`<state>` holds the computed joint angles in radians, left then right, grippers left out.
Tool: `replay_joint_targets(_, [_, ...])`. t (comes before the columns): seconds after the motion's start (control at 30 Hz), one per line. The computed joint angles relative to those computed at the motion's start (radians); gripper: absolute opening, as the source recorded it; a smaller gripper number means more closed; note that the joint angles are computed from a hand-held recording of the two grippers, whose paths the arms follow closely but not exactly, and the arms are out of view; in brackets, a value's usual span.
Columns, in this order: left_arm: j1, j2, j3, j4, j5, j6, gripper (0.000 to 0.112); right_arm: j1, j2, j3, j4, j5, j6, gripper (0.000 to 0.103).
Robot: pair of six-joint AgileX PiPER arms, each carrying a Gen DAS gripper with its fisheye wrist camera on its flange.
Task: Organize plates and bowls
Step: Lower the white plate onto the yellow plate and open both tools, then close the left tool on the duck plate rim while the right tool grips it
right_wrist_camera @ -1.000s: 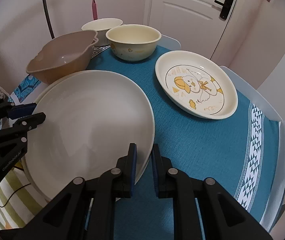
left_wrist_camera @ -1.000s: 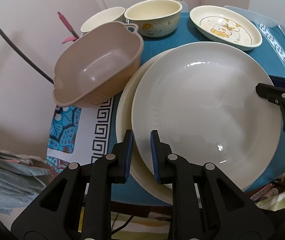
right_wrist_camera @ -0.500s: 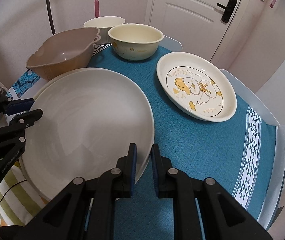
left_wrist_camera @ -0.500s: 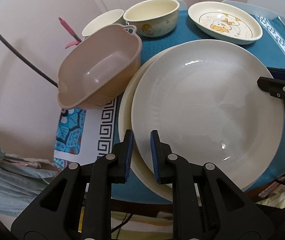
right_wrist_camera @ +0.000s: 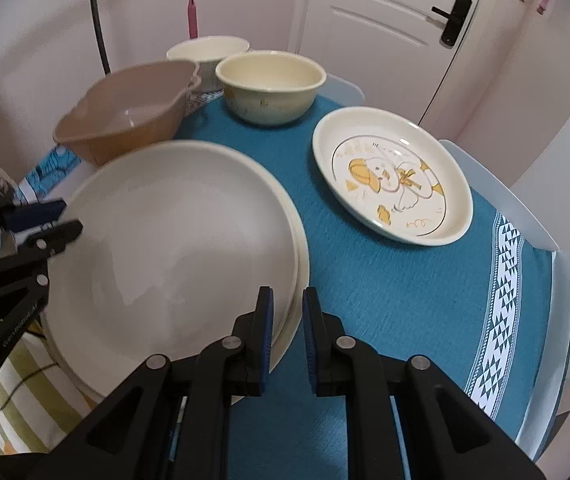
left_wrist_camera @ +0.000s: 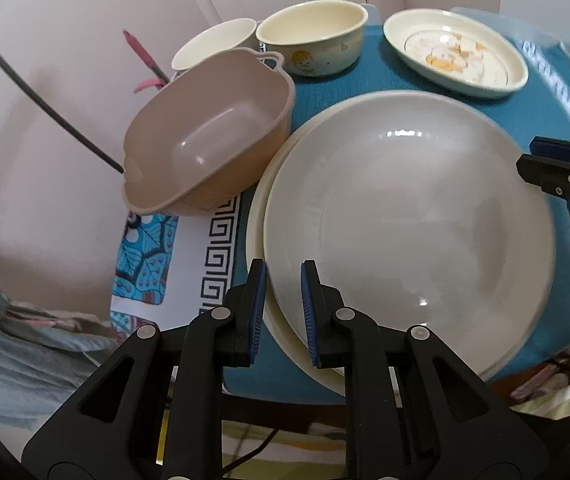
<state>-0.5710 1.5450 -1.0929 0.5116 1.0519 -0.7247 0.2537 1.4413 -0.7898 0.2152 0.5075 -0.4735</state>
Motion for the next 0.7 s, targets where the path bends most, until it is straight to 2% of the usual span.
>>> replay_joint_targets(0.17, [0.044,-0.079,-0.096,-0.075,-0.003,0.062,0.015,-0.095,-0.053,-0.064,0.163,0.088,-0.119,0.013])
replay_joint_targets(0.2, [0.052,-0.087,-0.125,-0.091,-0.003,0.078,0.020,-0.115,-0.059,-0.083,0.179,0.107,-0.124,0.014])
replay_joint_targets(0.27, [0.078,-0.095,-0.187,-0.133,-0.018,0.120,0.047,-0.162,-0.077,-0.116,0.212,0.142,-0.133,0.041])
replay_joint_targets(0.3, [0.081,-0.095,-0.212,-0.136,-0.023,0.126,0.091,-0.189,-0.090,-0.129,0.225,0.153,-0.134,0.084])
replay_joint_targets(0.33, [0.075,-0.099,-0.228,-0.112,-0.036,0.111,0.103,-0.214,-0.102,-0.136,0.249,0.162,-0.150,0.103])
replay_joint_targets(0.37, [0.064,-0.112,-0.237,-0.071,-0.067,0.091,0.103,-0.250,-0.119,-0.136,0.300,0.167,-0.191,0.103])
replay_joint_targets(0.43, [0.077,-0.088,-0.294,-0.108,-0.069,0.155,0.103,-0.309,-0.131,-0.155,0.358,0.196,-0.234,0.103])
replay_joint_targets(0.6, [0.126,0.065,-0.520,-0.261,0.011,0.326,0.103,-0.402,-0.104,-0.265,0.320,0.277,-0.160,0.103])
replay_joint_targets(0.7, [0.132,0.123,-0.592,-0.313,0.001,0.373,0.103,-0.453,-0.039,-0.393,0.291,0.367,-0.138,0.103])
